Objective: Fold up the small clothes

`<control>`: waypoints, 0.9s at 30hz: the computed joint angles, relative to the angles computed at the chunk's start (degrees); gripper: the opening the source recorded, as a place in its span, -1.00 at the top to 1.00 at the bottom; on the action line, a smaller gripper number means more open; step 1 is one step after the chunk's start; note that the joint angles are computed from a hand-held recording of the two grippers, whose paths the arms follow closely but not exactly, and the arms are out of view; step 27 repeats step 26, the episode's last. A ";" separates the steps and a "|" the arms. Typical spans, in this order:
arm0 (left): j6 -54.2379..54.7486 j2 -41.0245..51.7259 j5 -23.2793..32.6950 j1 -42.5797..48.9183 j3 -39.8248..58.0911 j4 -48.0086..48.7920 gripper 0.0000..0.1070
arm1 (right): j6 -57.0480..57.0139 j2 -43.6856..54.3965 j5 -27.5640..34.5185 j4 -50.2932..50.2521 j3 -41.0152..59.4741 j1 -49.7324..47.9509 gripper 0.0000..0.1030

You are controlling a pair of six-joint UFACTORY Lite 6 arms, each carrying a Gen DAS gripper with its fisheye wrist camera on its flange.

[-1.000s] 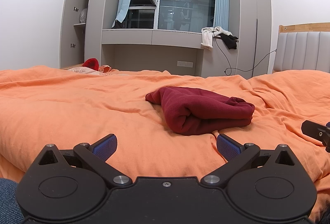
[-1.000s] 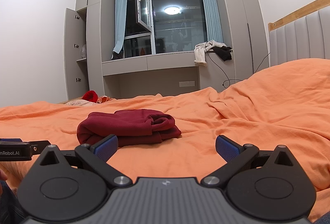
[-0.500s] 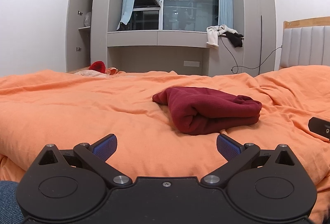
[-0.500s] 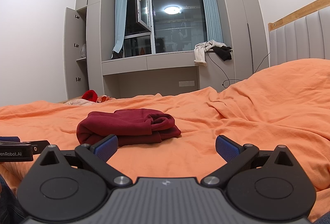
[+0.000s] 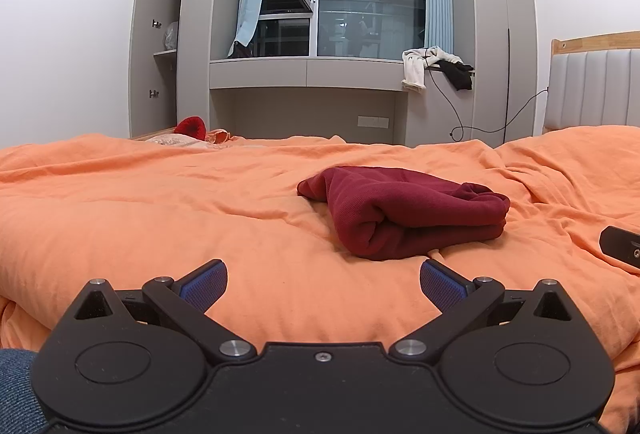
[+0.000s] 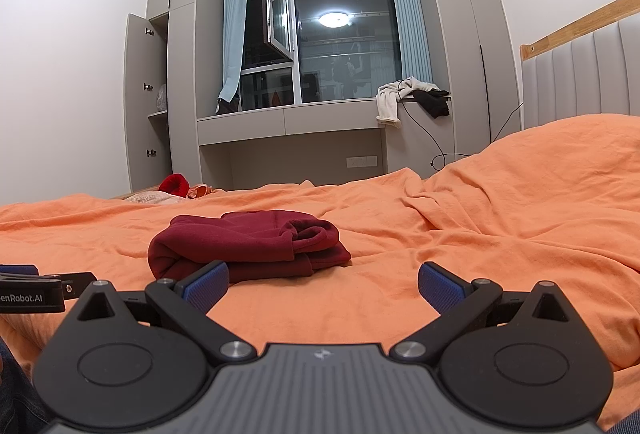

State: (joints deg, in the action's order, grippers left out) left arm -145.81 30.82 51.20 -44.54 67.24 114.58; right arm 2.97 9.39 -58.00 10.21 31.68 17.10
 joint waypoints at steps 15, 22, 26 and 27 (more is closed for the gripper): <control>-0.55 0.11 0.26 -0.06 -0.29 0.69 -0.92 | 0.15 -0.34 -0.01 -0.60 -0.46 -0.50 -0.99; -0.99 0.02 0.23 0.02 -0.74 1.47 -0.92 | -0.05 -0.42 0.17 -0.30 -0.38 -0.27 -0.99; -0.13 -0.08 -0.16 -0.09 -0.34 0.65 -0.92 | 0.14 -0.50 -0.03 -0.79 -0.70 -0.67 -0.99; -0.13 -0.08 -0.16 -0.09 -0.34 0.65 -0.92 | 0.14 -0.50 -0.03 -0.79 -0.70 -0.67 -0.99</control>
